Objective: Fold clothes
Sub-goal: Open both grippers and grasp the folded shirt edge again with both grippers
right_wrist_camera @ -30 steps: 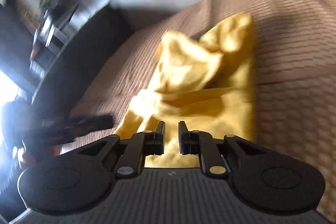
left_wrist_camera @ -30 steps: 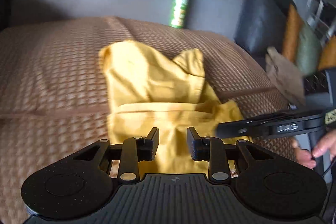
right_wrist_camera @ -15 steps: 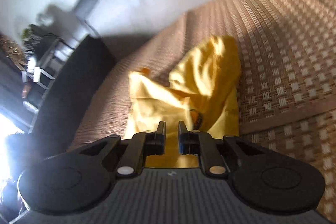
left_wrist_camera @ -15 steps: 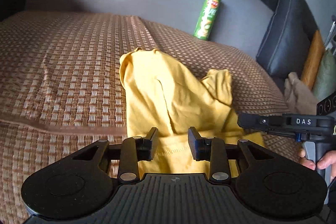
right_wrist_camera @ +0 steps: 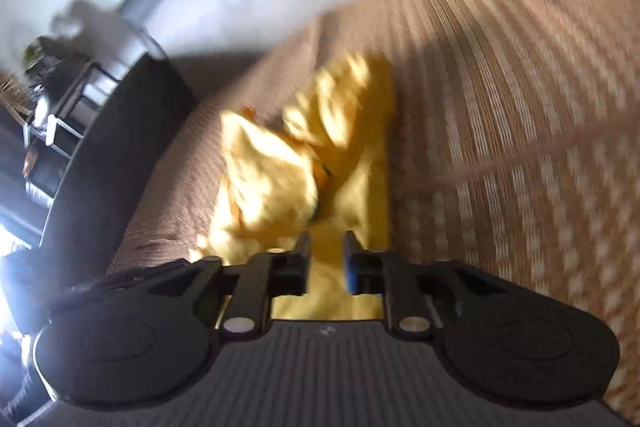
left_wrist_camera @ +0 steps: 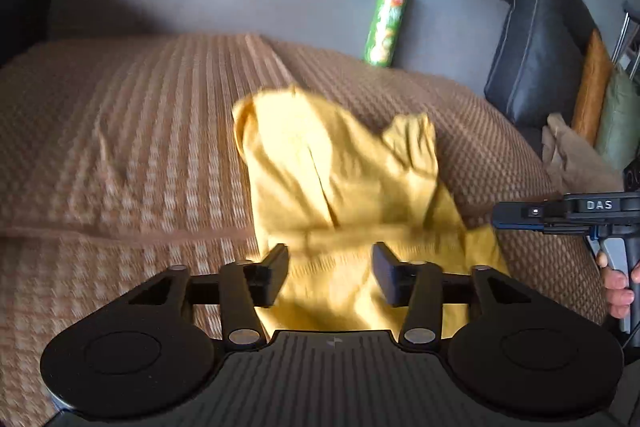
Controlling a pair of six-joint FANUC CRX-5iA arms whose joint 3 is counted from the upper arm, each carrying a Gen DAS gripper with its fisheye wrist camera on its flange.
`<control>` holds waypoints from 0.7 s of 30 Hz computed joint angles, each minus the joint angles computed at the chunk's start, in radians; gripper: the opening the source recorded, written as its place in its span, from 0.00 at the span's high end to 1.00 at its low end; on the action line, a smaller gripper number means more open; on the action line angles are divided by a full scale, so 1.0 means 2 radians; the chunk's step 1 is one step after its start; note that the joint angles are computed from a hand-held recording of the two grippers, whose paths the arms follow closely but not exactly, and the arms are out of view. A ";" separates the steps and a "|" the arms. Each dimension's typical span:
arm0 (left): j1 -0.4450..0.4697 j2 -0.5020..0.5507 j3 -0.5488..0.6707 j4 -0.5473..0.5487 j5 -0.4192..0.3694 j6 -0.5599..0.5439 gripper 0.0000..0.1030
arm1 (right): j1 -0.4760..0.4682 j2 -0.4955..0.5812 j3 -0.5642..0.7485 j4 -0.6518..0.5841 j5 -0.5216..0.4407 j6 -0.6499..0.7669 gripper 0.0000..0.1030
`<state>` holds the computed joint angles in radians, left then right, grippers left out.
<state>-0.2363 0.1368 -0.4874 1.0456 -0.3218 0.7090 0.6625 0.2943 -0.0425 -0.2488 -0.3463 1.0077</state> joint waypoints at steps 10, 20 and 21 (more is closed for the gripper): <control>0.030 0.140 0.241 -0.276 -0.074 0.258 0.25 | -0.033 0.108 0.146 0.142 -0.070 -0.085 0.45; 0.030 0.220 0.321 -0.283 -0.104 0.224 0.24 | -0.055 0.209 0.287 0.089 -0.176 -0.036 0.44; 0.028 0.225 0.328 -0.295 -0.106 0.226 0.23 | -0.055 0.212 0.292 0.085 -0.181 -0.030 0.44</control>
